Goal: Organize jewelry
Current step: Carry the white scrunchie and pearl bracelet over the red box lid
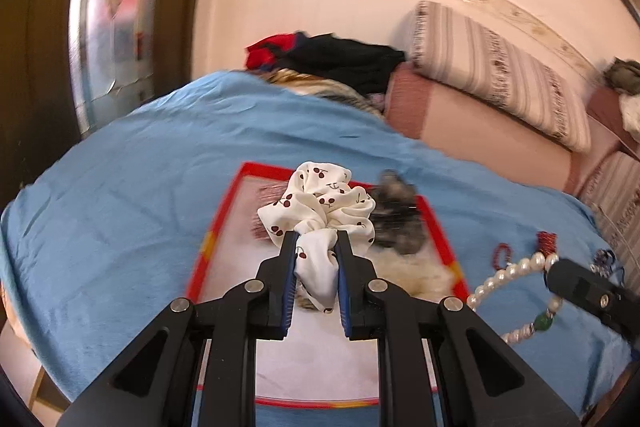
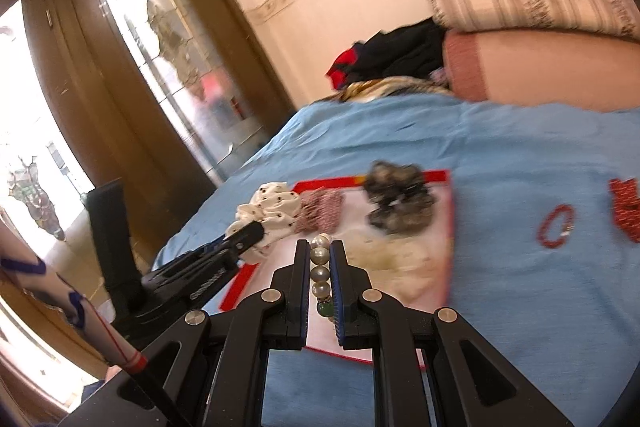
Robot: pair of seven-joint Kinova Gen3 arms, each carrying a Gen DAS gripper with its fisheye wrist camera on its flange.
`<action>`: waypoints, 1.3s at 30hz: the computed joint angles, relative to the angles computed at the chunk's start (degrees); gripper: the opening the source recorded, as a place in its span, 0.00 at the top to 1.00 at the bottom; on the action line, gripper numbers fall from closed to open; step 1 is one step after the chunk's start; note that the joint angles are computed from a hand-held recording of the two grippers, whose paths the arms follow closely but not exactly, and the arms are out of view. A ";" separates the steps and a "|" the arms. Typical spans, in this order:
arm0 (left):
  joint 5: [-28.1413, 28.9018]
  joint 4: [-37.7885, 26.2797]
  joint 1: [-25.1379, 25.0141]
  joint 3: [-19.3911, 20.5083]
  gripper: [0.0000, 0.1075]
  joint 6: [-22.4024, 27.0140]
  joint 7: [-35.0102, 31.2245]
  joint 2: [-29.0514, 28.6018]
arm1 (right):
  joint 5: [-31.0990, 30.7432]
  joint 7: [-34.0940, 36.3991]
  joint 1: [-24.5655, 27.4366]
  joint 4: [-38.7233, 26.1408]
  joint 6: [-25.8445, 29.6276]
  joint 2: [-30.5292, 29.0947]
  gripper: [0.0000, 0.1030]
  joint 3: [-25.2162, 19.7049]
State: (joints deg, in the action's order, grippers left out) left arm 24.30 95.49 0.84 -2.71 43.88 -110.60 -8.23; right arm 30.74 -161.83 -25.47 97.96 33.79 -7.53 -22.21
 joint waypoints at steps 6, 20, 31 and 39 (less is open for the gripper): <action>-0.32 -1.11 -1.88 -0.61 0.85 2.42 0.89 2.32 | -4.43 3.91 -3.19 -3.21 -2.69 5.49 0.90 2.92; -8.19 -1.29 -2.27 2.52 0.85 2.76 6.94 4.25 | -13.22 11.81 -7.38 -6.41 -4.91 10.96 0.90 9.34; -12.64 -1.74 -1.01 3.75 0.85 3.30 10.91 5.73 | -13.13 8.64 -7.80 -3.90 -4.14 11.47 0.90 11.46; -13.84 -1.89 -0.45 4.06 0.85 3.33 11.78 6.10 | -9.13 4.77 -8.50 -3.89 -1.57 11.65 0.90 11.28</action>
State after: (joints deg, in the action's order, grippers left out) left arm 10.46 93.60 0.38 1.35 47.21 -98.82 -2.13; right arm 21.60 -157.05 -33.97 94.07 32.21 4.12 -10.93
